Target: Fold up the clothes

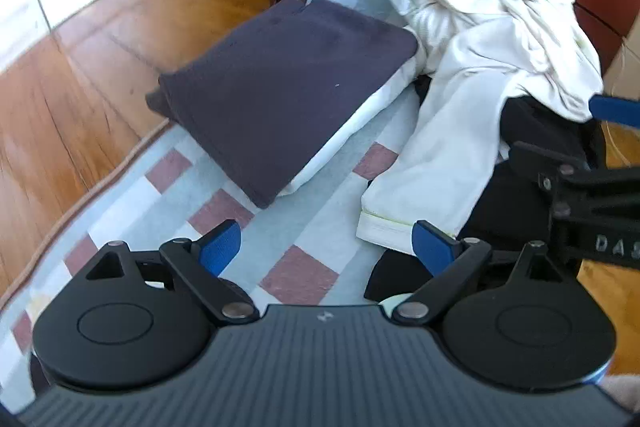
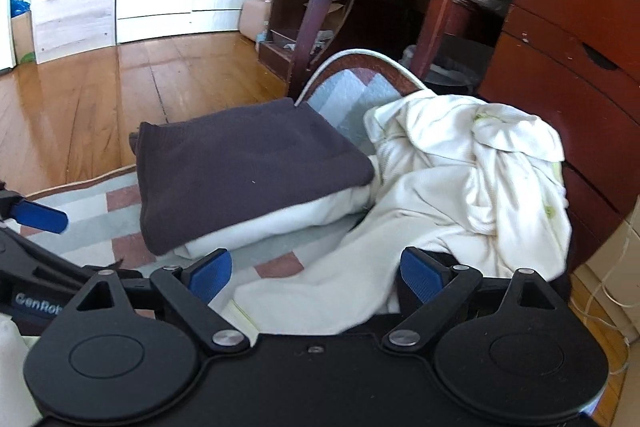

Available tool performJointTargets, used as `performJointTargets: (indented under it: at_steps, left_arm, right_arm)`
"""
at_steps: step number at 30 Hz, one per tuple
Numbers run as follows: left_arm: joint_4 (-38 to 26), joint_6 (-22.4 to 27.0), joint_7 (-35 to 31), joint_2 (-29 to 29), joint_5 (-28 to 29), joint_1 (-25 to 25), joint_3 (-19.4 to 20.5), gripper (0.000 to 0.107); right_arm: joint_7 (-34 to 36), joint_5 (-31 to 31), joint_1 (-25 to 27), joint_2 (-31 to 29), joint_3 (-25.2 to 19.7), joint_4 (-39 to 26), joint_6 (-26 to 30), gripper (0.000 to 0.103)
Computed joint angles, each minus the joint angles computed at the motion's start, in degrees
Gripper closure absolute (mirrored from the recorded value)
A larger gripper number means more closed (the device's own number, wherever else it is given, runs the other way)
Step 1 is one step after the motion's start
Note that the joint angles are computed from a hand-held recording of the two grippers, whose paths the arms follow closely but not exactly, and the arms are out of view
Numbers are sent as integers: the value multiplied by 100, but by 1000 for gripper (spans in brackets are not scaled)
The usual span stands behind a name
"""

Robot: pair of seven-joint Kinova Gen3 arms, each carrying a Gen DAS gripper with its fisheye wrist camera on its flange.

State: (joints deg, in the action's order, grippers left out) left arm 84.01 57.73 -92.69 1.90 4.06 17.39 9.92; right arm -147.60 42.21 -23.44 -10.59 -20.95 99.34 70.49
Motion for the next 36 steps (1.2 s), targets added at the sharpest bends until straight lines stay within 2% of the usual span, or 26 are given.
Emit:
performJointTargets:
  at_steps: [5,8,12,15,19,25,28,31,36]
  left_arm:
    - [368,-361,-656,-462,470,-86,-75,13]
    - [506,-474,-865,-624,610,-138,-120,12]
    - [530,-438,-1020,-621,790,-169,-134,10]
    - [546,-539,-914,-598,592,-138,-25,10]
    - [528,-567,-924,-566,660,-126,-51,9]
    - [476,-518,-643,-479,623,-199,-81,9]
    - [396,-411,-350,-385,305,-179,-11,9]
    - [405,-392,-265,-362,200,-162,-14,9]
    - [417,-391,-304,-363,135,-126,-8,9]
  right_arm:
    - [-57,-601,172,-324,150,-61,-129,9]
    - [-28,-812,335,-426,80,-70,-187,9]
    - [-5,-734,448,-422,-136,-47,-155,9]
    - [23,-743,472,-392,-175,-60,-149,9]
    - [-157,-335,475,-238,-419,-101,191,9]
    - [-300,-178,268,-187,-325,-61,311,9]
    - [-472,149,163,-74,-422,-13,478,9]
    - [-605,347,-26,7,-436,33,611,9]
    - [-586,314,-240,27,-259,65,574,9]
